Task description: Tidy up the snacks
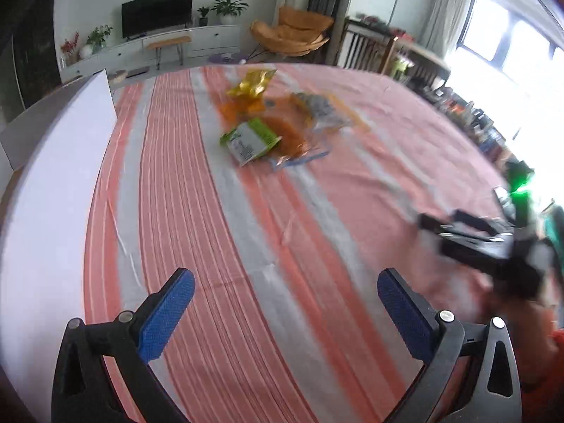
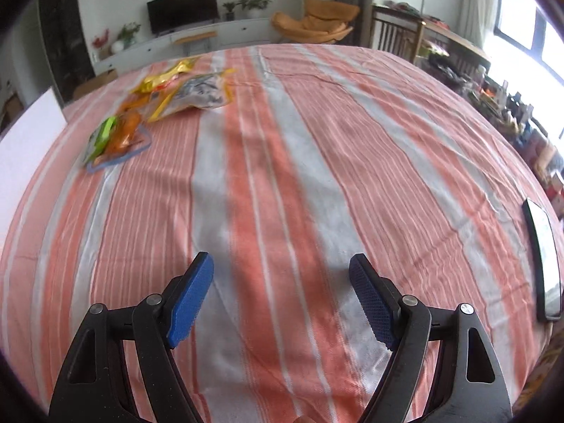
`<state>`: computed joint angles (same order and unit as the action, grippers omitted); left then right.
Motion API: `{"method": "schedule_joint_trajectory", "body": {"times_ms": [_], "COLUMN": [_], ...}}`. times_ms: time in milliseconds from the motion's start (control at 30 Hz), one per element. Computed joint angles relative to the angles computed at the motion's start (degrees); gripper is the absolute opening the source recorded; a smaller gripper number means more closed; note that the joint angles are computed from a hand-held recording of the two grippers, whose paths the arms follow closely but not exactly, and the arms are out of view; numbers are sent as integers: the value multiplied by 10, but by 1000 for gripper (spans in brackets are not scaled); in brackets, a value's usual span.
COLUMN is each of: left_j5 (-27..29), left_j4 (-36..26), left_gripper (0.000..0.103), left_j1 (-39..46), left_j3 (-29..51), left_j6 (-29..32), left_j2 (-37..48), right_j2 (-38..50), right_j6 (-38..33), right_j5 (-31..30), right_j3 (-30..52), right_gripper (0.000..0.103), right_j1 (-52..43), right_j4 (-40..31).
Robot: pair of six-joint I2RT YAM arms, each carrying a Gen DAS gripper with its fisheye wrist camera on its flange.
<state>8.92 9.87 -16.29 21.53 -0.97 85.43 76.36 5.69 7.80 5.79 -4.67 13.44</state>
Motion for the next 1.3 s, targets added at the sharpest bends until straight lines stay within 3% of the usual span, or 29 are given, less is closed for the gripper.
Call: {"method": "schedule_joint_trajectory", "body": {"times_ms": [67,167,300,533,1300], "left_j5": [-32,-33,-87,-93,-93], "left_j4": [50,113,174,174,176], "left_gripper": [101,101,102,103,103], "left_j1": [-13,-7,-35,-35,-36], "left_j3": [27,33,41,37,48], "left_j6": [-11,-15,-14,-9,-10], "left_j2": [88,161,220,219,231], "right_j2": [-5,-30,-128,-192,-199], "right_j6": [-5,-27,-34,-33,-34], "right_j5": [-11,-21,-26,-27,-29], "right_j3": [-2,-5,-21,-30,-30], "right_gripper": [83,83,84,85,86], "right_j1": [-14,-38,-46,-42,-44], "right_j4": [2,-18,-98,-156,-162]}}
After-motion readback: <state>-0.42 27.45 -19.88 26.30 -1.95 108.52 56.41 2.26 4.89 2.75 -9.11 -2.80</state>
